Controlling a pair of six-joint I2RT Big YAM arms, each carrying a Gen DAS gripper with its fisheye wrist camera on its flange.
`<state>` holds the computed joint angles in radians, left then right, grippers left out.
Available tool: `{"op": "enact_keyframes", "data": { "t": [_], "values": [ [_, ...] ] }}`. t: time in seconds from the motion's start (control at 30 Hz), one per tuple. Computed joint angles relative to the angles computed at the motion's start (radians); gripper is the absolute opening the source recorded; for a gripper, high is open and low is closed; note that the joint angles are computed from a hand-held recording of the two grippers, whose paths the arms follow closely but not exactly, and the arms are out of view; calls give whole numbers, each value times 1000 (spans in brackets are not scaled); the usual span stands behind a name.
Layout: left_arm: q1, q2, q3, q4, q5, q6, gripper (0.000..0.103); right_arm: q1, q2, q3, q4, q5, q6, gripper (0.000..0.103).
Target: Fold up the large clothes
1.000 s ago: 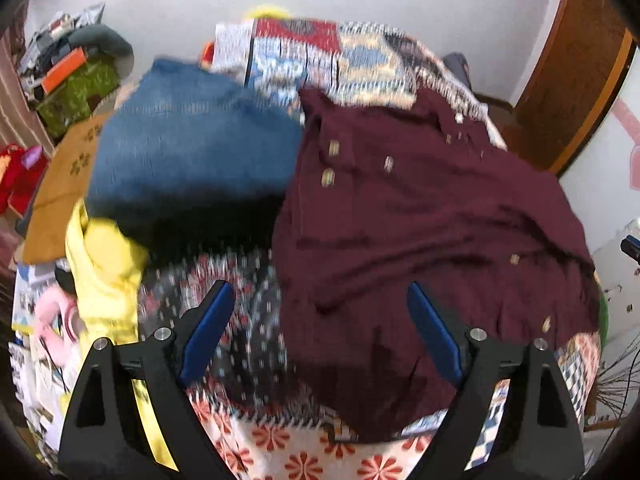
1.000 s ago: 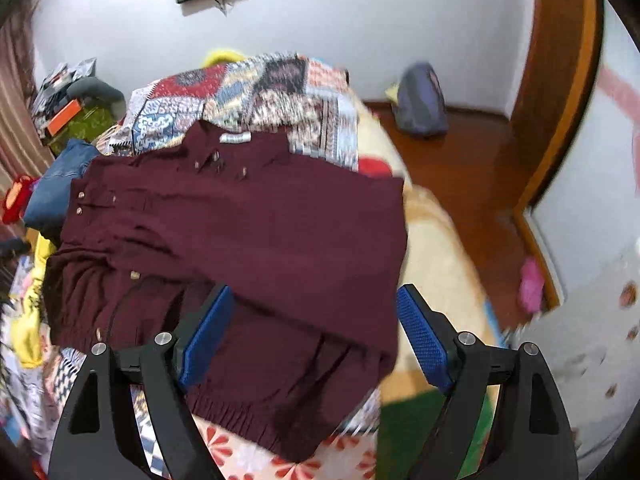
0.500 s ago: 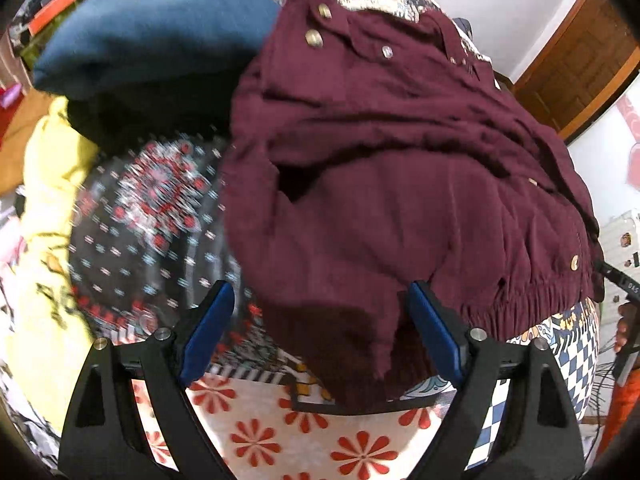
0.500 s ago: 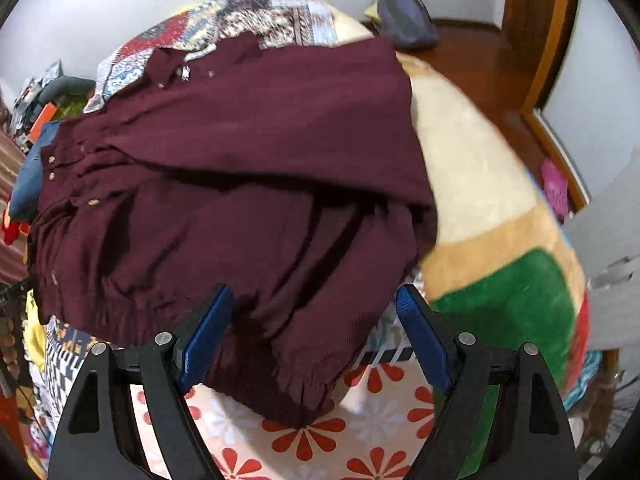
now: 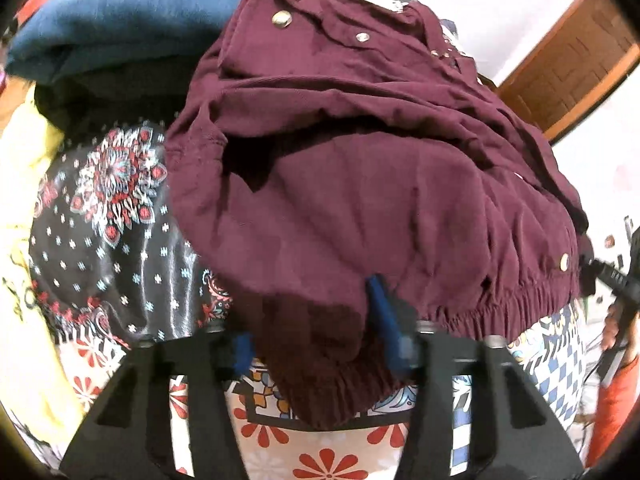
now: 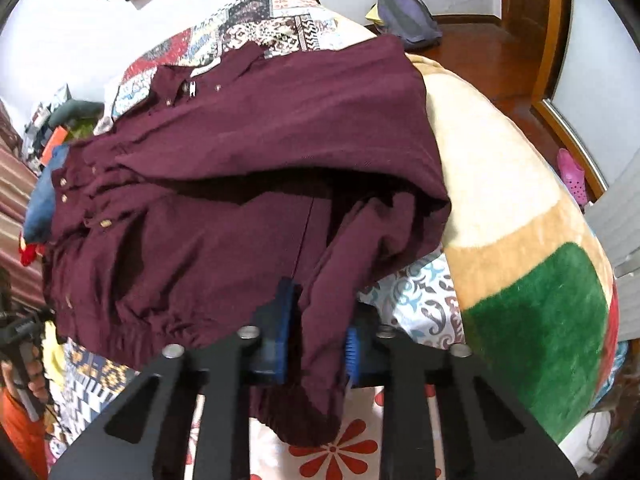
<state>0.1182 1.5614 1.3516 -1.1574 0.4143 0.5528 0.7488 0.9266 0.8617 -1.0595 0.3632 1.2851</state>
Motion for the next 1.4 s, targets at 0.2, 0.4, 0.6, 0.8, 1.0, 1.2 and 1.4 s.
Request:
{"op": "enact_keyframes", "data": {
  "t": [0.2,0.4,0.6,0.8,1.0,1.2,1.4],
  "values": [
    [20,-17,44,-42,47,46,9,17,-11,53,-38,61,-55,12],
    [36,13,202,-150,183,14,6,-26,-19,119,-12,100,-184,11],
    [1,116,458,-199,312,-137,5,-144,14,187,62,78,-351,10],
    [-92,245,658,-105,210,-291,5,-343,85,250,157,-4,-493,10],
    [-175,442,876,-76,36,-389,5,-515,206,272,227,-131,-549,10],
    [-232,565,956,-44,-140,-353,5,-592,332,288,265,-200,-575,10],
    [-256,607,962,-34,-229,-288,7,-612,404,316,222,-232,-603,15]
  ]
}}
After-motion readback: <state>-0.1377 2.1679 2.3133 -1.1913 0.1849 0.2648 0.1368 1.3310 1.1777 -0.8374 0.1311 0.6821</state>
